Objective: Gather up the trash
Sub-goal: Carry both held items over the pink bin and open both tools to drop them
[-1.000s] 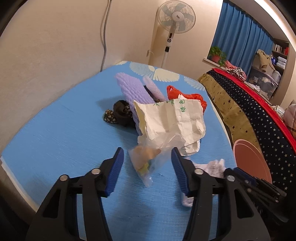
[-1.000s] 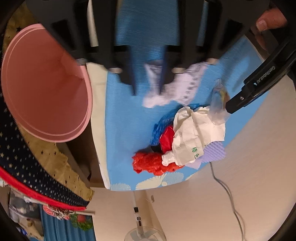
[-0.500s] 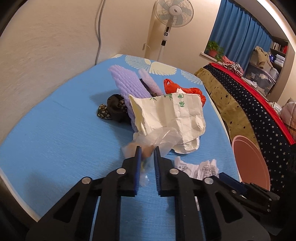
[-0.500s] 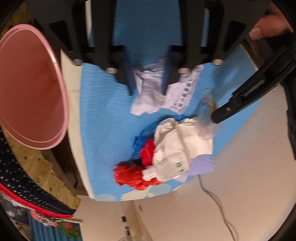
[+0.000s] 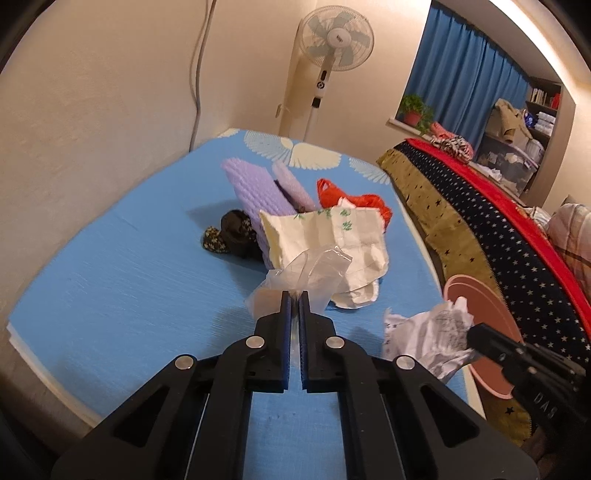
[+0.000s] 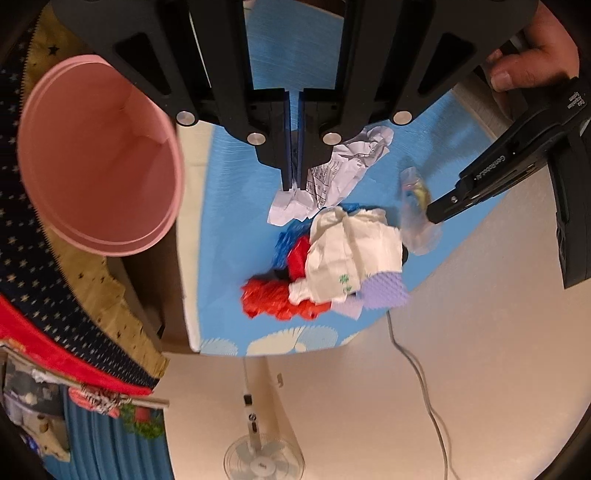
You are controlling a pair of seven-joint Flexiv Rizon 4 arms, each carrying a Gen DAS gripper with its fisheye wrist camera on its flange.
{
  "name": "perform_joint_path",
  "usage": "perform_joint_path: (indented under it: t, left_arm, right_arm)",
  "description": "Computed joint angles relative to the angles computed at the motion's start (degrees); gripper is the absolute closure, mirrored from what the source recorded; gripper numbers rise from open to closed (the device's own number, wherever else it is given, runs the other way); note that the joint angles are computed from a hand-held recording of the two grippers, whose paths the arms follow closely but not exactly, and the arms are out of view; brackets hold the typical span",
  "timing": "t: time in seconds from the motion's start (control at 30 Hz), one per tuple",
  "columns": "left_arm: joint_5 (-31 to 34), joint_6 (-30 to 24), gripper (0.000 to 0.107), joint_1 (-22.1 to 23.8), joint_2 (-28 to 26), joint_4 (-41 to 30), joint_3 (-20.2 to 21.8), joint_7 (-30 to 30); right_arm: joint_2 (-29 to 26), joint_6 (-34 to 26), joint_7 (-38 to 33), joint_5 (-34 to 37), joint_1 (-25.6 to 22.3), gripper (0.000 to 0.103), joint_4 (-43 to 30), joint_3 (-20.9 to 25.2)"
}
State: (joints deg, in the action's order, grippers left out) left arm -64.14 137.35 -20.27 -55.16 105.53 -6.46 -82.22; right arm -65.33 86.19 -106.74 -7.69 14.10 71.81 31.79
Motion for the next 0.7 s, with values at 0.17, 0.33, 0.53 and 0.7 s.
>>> perform_joint_path:
  t: [0.17, 0.33, 0.53, 0.7]
  left_arm:
    - [3.12, 1.95, 0.103, -0.49, 1.15, 1.96, 0.34, -1.98]
    - [3.94, 2.82, 0.103, -1.42, 1.44, 1.74, 0.46, -1.05]
    - [4.22, 2.33, 0.103, -2.06, 0.53, -1.43, 0.04, 1.58]
    - [5.16, 1.04, 0.103, -2.31, -0.89, -5.39, -0.39, 3.89]
  right_arm:
    - [2.55, 6.11, 1.26, -0.65, -0.52, 0.1, 4.22, -1.87]
    - [4.82, 12.29, 4.04, -2.79, -1.61, 0.1, 8.02, -3.5]
    - [5.84, 16.97, 8.17, -5.52, -2.72, 0.1, 9.59, -5.81]
    - [5.76, 19.0, 12.56, -6.96, -2.74, 0.1, 9.21, -9.02]
